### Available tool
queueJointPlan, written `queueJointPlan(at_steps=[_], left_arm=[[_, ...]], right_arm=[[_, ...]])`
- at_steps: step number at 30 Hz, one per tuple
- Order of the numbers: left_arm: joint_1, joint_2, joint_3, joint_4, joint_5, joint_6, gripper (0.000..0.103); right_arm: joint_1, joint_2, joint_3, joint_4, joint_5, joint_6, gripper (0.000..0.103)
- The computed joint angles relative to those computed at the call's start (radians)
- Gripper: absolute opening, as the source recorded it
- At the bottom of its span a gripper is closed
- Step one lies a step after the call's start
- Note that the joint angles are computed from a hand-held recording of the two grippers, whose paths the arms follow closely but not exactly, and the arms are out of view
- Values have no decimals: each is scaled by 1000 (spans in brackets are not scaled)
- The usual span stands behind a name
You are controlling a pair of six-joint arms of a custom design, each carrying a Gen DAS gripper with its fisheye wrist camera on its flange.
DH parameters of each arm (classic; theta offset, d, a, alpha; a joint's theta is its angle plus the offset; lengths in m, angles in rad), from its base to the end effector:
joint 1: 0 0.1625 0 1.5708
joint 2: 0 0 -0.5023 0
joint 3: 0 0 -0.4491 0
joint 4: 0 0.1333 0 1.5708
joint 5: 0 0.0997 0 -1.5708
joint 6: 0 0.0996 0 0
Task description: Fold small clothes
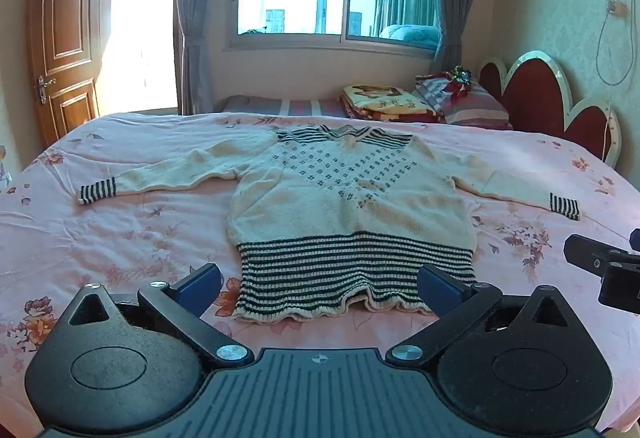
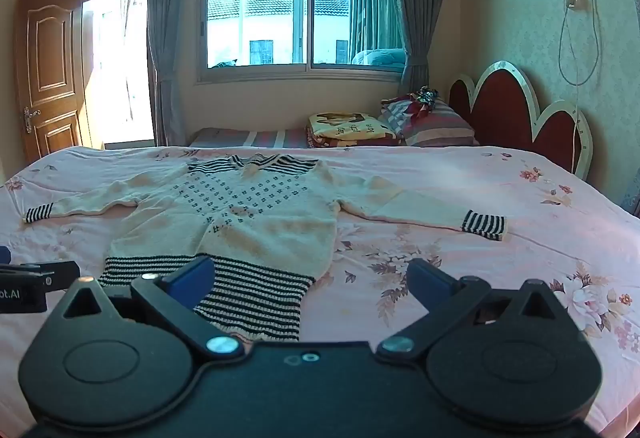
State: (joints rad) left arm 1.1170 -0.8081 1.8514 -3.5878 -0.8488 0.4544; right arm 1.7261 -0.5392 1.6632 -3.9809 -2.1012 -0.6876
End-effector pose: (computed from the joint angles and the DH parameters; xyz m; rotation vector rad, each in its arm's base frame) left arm -0.1239 -0.7083 0.1780 0.5651 2.1516 -1.1545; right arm 0.1957 -0.7139 0.0869 0.4459 -1.9876 1.3004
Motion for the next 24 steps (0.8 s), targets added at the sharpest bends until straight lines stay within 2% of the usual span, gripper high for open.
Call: queueJointPlan(at_steps=[6,8,24], left_arm=[[-4,-9,-2,44,13,-31,103],[-3,3,1,9,14,-9,103],[1,2,-3,16,10,-7,103]], right_arm=[[0,1,1,-1,0,0,102],[0,0,3,-1,-1,-1,102],[1,2,0,0,-1,1,102]])
